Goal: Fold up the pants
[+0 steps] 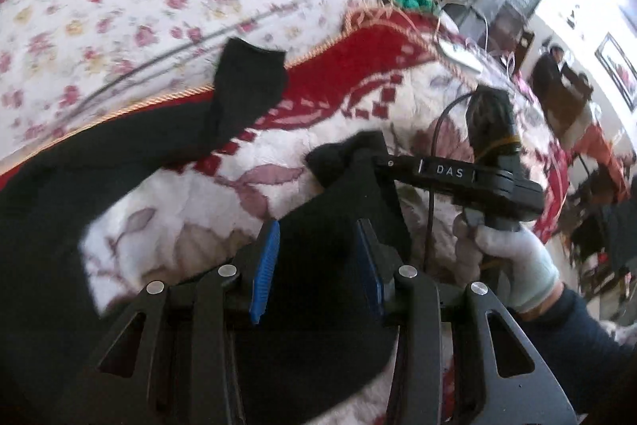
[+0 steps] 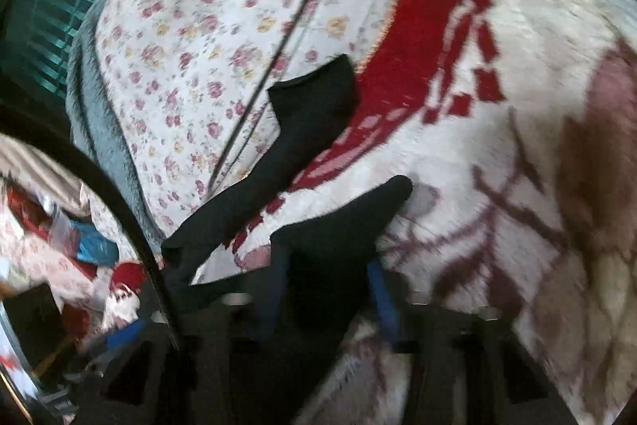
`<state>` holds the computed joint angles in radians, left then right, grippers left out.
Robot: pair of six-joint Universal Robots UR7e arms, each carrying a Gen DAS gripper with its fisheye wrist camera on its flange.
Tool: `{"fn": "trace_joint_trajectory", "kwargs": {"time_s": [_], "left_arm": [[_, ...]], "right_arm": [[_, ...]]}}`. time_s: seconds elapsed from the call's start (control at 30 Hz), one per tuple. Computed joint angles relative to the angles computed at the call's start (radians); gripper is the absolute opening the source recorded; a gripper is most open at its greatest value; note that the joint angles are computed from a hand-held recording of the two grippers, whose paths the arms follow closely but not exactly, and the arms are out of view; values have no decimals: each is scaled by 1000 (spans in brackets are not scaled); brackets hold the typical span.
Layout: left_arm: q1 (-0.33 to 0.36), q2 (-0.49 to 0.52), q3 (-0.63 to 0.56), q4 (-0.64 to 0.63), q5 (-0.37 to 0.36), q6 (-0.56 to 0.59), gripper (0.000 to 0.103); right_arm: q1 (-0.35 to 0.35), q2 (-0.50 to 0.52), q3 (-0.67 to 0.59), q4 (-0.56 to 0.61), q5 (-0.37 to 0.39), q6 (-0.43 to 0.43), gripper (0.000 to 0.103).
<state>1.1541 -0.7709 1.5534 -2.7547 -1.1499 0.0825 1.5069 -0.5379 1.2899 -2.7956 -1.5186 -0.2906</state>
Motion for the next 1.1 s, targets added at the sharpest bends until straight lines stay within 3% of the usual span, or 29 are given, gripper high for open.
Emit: {"fn": "trace_joint_trajectory", "kwargs": {"time_s": [0.07,0.23,0.37,0.43,0.5,0.53,0.57,0.63,0.73,0.83,0.93,1.03,1.1], "left_arm": [[11,22,-34,54,-13,-6,38],[11,46,-41,85,-39,-6,38],[-11,37,5,-3,-82,44,38],[-27,50,7,-36,-28,51,38],[-34,65,-4,-45,38,36,38],[-36,70,-11,-39,70,12,38],[-34,72,-17,-34,84,-8,38],[-29,64,-13,-37,79,-27,38],[-31,61,-5,-54,91,-12,38],[-34,82,-25,-37,105,-7,38],[-32,107,-55,-10,91,-18,38],[-34,121,-76,16,62,-10,38],[-40,132,-87,29,68,10,38]], "right_arm": [[1,-7,18,-22,5,-18,12],[0,-108,179,-206,40,13,11],[72,-231,364,-402,-109,-1,11],[113,-223,371,-459,-212,-14,12],[145,-161,287,-432,-306,-18,26],[143,-141,246,-386,-291,-6,40],[131,-130,211,-327,-233,8,46],[92,-119,133,-170,-114,69,46],[68,-147,161,-197,-118,97,46],[47,-197,236,-236,-203,86,46],[13,-230,283,-211,-235,112,46],[-13,-243,299,-162,-220,136,46],[-29,-266,334,-178,-167,147,46]]}}
